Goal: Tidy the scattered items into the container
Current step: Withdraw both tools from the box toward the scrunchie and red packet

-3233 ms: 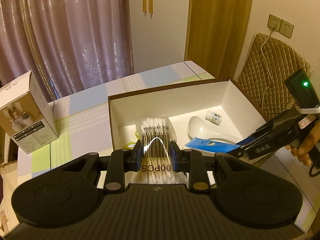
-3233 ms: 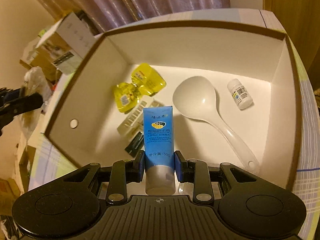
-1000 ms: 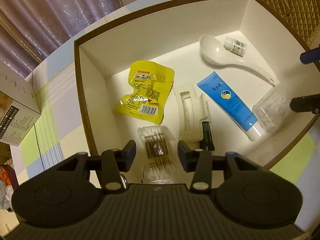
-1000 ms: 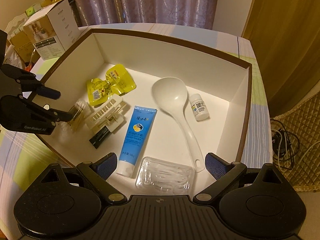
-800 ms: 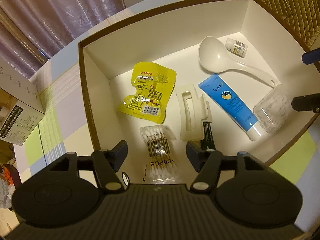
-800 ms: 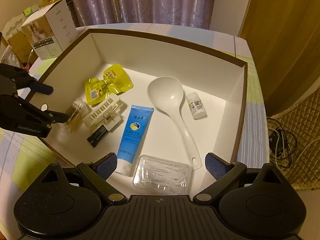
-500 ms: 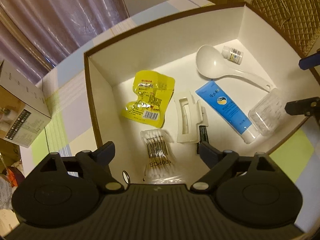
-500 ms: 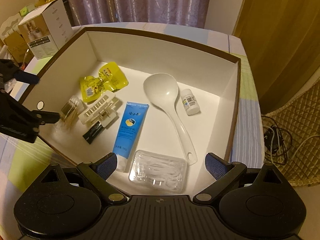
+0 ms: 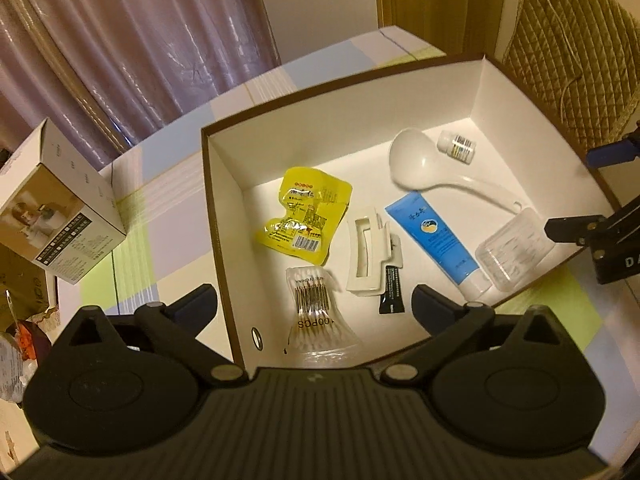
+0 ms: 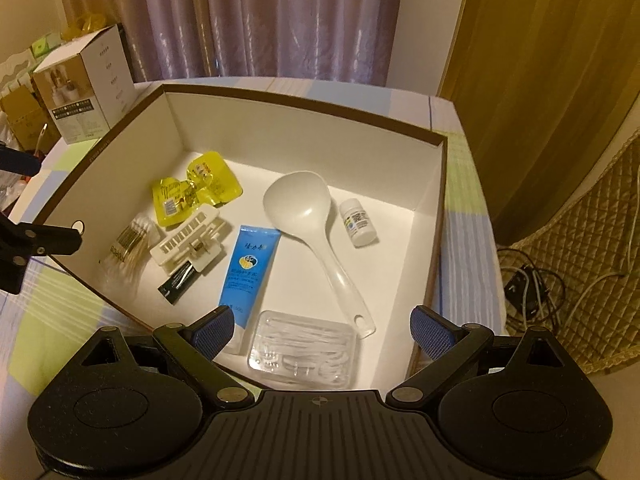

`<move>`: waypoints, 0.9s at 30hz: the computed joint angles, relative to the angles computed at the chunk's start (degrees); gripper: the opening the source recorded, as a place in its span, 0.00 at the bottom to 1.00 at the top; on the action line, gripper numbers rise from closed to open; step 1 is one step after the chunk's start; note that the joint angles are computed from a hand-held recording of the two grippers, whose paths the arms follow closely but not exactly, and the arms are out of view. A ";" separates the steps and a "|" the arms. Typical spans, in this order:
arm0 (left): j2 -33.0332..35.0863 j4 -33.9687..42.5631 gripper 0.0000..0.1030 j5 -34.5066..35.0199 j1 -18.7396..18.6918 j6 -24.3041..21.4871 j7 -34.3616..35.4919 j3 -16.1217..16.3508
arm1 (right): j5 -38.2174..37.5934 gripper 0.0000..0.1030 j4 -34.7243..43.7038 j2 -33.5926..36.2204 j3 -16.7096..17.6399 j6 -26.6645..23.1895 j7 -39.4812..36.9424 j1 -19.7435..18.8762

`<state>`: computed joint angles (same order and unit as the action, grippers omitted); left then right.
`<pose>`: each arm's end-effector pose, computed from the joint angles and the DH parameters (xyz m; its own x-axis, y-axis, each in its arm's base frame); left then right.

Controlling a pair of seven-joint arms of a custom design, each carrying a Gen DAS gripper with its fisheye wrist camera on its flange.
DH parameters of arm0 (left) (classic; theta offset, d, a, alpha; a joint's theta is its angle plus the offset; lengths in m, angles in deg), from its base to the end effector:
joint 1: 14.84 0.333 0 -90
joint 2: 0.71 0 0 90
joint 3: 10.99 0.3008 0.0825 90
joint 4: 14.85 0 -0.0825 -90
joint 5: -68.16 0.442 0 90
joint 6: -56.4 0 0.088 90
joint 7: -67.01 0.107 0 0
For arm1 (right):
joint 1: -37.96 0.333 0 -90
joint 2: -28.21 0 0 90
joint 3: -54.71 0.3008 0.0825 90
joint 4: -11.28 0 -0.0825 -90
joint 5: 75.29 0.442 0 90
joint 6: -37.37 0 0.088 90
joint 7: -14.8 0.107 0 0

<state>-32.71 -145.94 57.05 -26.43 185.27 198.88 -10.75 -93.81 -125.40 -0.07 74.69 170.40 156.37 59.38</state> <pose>0.4791 -0.1014 0.5948 -0.7047 -0.6862 -0.1803 -0.5409 0.6840 -0.4895 0.3777 0.3359 0.5019 -0.0159 -0.9995 0.0277 -0.8349 -0.0019 -0.5503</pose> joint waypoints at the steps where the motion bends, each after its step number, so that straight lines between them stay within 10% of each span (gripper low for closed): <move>1: -0.47 -0.16 0.99 -0.30 -0.05 -0.12 0.03 0.17 | -0.30 0.97 -0.21 -0.38 0.21 0.00 0.37 -0.06; 17: -9.88 -5.39 0.99 -2.83 0.70 -4.00 -1.41 3.76 | 0.49 0.97 -9.71 -12.46 3.62 6.84 5.96 0.32; 27: -18.34 -14.37 0.99 -1.65 4.94 -11.93 -4.53 6.61 | 10.57 0.97 -15.34 -16.68 4.65 3.78 7.97 7.31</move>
